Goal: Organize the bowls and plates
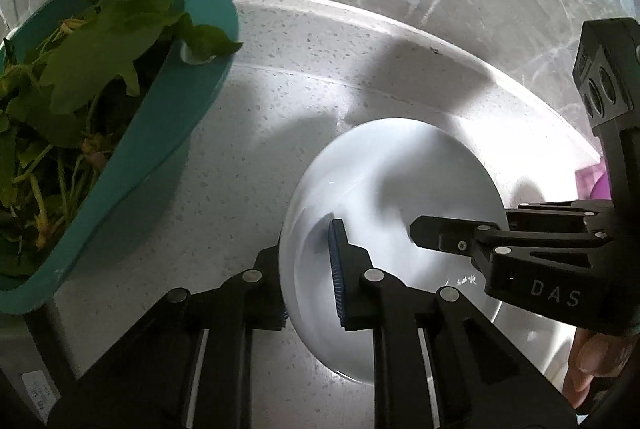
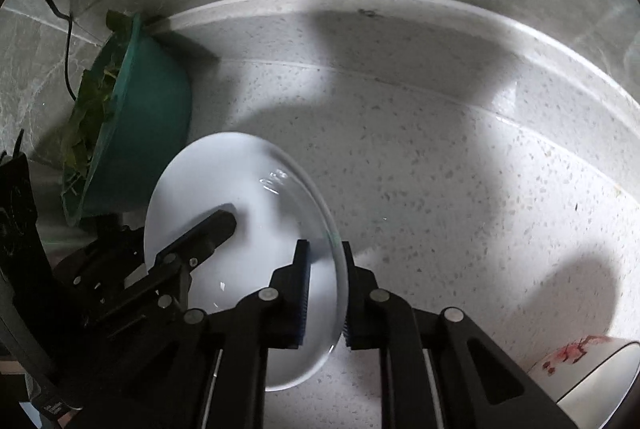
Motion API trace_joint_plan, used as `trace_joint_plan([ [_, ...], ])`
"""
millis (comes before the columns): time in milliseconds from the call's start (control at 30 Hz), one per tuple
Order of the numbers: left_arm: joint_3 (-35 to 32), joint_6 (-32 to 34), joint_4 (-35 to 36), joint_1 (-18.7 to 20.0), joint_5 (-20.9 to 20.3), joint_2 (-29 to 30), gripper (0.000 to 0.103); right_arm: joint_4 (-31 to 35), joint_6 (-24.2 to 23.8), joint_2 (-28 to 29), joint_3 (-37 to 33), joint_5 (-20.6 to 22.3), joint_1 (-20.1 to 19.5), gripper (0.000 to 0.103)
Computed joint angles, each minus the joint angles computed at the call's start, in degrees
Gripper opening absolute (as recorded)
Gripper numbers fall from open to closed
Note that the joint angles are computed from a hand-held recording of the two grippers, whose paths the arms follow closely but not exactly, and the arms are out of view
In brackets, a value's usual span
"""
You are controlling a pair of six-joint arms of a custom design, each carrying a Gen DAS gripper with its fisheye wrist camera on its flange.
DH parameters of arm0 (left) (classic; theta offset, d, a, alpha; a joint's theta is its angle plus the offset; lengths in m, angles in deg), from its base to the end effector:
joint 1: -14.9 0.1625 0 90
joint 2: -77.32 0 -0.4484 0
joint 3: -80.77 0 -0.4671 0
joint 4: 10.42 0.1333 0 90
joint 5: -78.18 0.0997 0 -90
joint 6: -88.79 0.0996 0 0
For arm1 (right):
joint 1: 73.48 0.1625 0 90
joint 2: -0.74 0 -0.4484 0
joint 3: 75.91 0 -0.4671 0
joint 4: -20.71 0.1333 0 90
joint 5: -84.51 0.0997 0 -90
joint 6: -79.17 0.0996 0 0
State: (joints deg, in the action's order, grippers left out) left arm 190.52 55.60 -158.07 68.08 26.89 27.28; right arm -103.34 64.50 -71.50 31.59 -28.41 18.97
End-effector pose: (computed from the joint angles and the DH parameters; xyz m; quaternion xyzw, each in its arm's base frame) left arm -0.2152 -0.6139 0.0216 0.0358 0.9427 -0.1762 0.2812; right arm 0.1208 -0.6113 0.2261 0.1479 -0.9688 -0.0314 0.1964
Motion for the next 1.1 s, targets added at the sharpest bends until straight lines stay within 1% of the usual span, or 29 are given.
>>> trace_joint_plan([
  [100,-0.12,0.10,0.57,-0.82,0.05,-0.57,0.014,-0.14,-0.20,-1.48,0.67,0.24,0.43,0.015],
  [200,0.14,0.86,1.16,-2.52,0.07,-1.40,0.014,0.24,-0.29,-4.14,1.18,0.64,0.79,0.015],
  [267,0.05,1.97,1.09,-3.86,-0.19,-1.60,0.014,0.57,-0.46,-7.03,1.98,0.91,0.86,0.015],
  [367,-0.65,4.20,0.32,-6.55,-1.20,-1.31,0.014,2.20,0.30,-12.24,3.02,1.61,0.84,0.015],
  [467,-1.62,5.68,-0.17,-9.73,-1.99,-0.34,0.014,4.32,-0.20,-18.54,3.93,2.20,0.00,0.015],
  [633,-3.09,4.48,-0.95,-16.69,-3.78,2.84,0.014,8.97,-3.62,-28.51,3.93,3.31,-2.60,0.015],
  [667,-5.70,4.09,-0.05,-17.78,-4.21,4.72,0.014,9.92,-4.64,-30.50,3.92,3.93,-3.44,0.015],
  [767,-7.64,0.67,0.72,-22.10,-5.21,7.93,0.014,12.91,-8.86,-36.81,3.98,5.87,-6.98,0.015],
  [833,-8.58,-2.19,1.22,-25.03,-6.12,10.18,0.014,16.00,-12.56,-41.29,3.57,8.06,-10.74,0.015],
  [900,-9.89,-6.20,1.65,-27.79,-7.82,13.09,0.015,18.68,-16.80,-45.15,3.60,10.14,-15.25,0.015],
  [967,-11.42,-9.41,2.70,-30.30,-9.12,15.81,0.015,19.97,-19.89,-47.89,4.27,10.87,-18.60,0.015],
  [1100,-13.11,-15.98,3.63,-33.41,-13.00,20.62,0.015,25.01,-27.93,-53.07,4.91,13.74,-28.66,0.015],
])
